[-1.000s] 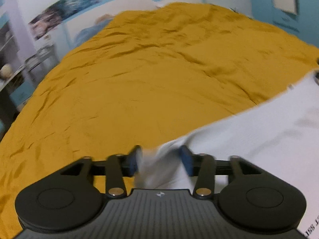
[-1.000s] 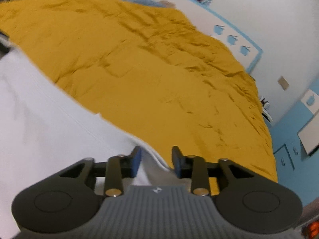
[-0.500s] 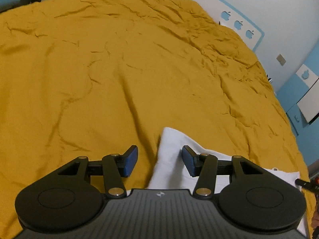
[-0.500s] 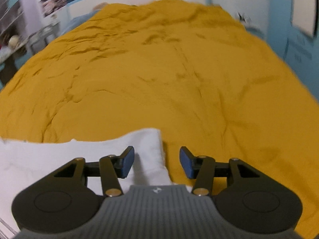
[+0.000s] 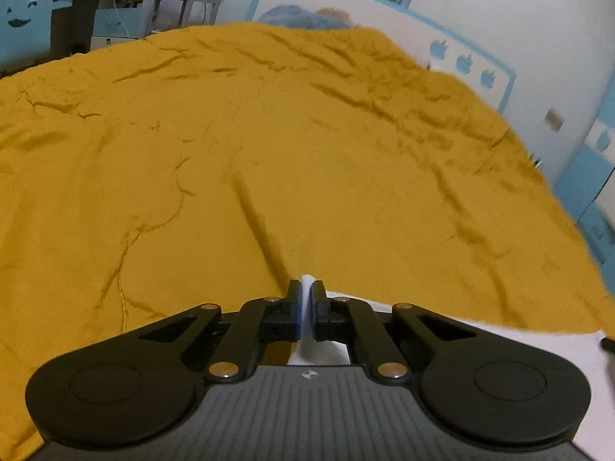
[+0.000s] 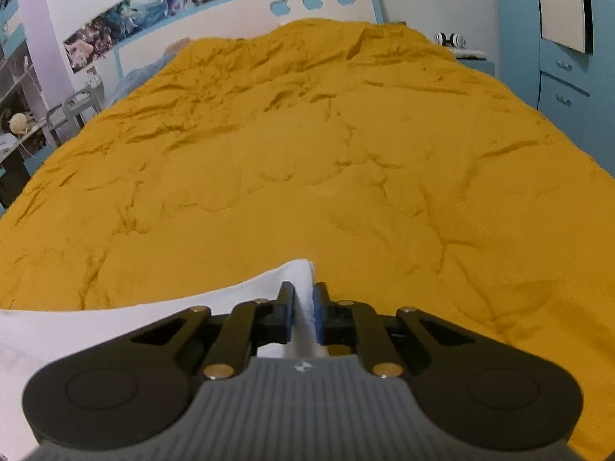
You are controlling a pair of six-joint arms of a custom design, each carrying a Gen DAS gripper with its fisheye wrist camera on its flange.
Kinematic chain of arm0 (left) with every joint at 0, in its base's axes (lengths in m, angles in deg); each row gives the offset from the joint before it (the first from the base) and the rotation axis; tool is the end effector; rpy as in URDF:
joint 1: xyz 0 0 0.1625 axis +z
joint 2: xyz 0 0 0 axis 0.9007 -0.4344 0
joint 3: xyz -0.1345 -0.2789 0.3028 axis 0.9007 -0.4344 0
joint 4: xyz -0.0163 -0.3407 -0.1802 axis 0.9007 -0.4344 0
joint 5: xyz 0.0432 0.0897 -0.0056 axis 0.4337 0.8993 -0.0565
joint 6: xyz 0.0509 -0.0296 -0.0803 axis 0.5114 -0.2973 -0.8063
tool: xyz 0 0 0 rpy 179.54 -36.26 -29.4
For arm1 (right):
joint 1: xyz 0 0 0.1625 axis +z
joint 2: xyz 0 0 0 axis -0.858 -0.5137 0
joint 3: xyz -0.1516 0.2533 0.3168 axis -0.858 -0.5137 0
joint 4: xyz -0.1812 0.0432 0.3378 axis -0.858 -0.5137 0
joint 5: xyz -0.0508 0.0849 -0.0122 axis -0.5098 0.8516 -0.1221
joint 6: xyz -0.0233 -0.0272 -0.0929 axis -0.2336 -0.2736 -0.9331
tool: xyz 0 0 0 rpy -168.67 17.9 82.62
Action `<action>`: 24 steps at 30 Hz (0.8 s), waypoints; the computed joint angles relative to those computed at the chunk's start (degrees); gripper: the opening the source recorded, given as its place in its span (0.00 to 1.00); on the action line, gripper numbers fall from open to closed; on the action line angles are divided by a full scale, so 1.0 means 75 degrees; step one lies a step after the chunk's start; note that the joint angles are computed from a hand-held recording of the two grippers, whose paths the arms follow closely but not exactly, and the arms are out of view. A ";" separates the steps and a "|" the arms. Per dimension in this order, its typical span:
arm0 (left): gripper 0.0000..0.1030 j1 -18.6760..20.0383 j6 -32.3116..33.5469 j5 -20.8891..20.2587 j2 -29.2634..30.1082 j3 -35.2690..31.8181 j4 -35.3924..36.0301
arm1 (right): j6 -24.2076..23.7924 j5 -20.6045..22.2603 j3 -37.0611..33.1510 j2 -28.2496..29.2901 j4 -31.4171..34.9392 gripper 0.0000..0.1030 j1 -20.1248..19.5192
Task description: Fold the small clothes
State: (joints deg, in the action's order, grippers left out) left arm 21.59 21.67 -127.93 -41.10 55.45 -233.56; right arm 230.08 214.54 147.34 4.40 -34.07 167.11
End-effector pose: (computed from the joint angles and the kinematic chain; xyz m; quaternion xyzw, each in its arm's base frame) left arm 0.1289 -0.4425 0.3385 0.1959 0.9035 -0.3266 0.1963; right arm 0.1593 -0.3212 -0.0184 -0.0789 -0.8119 0.4679 0.3401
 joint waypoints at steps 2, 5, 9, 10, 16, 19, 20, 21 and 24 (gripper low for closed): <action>0.12 -0.0156 0.0090 0.0490 0.0110 -0.0016 0.0163 | 0.0088 0.0090 -0.0148 0.0102 0.0285 0.06 -0.0095; 0.21 -0.0372 0.0180 0.0885 -0.0150 0.0005 0.0590 | 0.0595 0.0205 -0.0417 0.0115 0.1113 0.20 -0.0123; 0.31 -0.0738 0.0476 0.1036 -0.1055 0.0291 0.1086 | 0.1323 0.1006 -0.0687 0.0073 0.2077 0.33 0.0391; 0.31 -0.0819 0.0481 0.1012 -0.1286 0.0352 0.1288 | 0.1605 0.1052 -0.0692 0.0023 0.2366 0.33 0.0552; 0.34 -0.1595 0.0180 0.1210 -0.3276 0.0819 0.3740 | 0.3660 0.0843 -0.0986 0.0158 0.4682 0.31 0.2040; 0.34 -0.2063 0.0063 0.1352 -0.4312 0.1091 0.4774 | 0.4748 0.0720 -0.1372 0.0573 0.5976 0.30 0.3085; 0.34 -0.2162 0.0019 0.1334 -0.4698 0.1174 0.5164 | 0.5070 0.0648 -0.1531 0.0771 0.6463 0.30 0.3419; 0.34 -0.2189 0.0017 0.1295 -0.5057 0.1238 0.5525 | 0.5345 0.0554 -0.1707 0.0992 0.6965 0.30 0.3720; 0.34 -0.2259 0.0089 0.1289 -0.6063 0.1450 0.6491 | 0.6244 0.0536 -0.2329 0.1929 0.8635 0.29 0.4639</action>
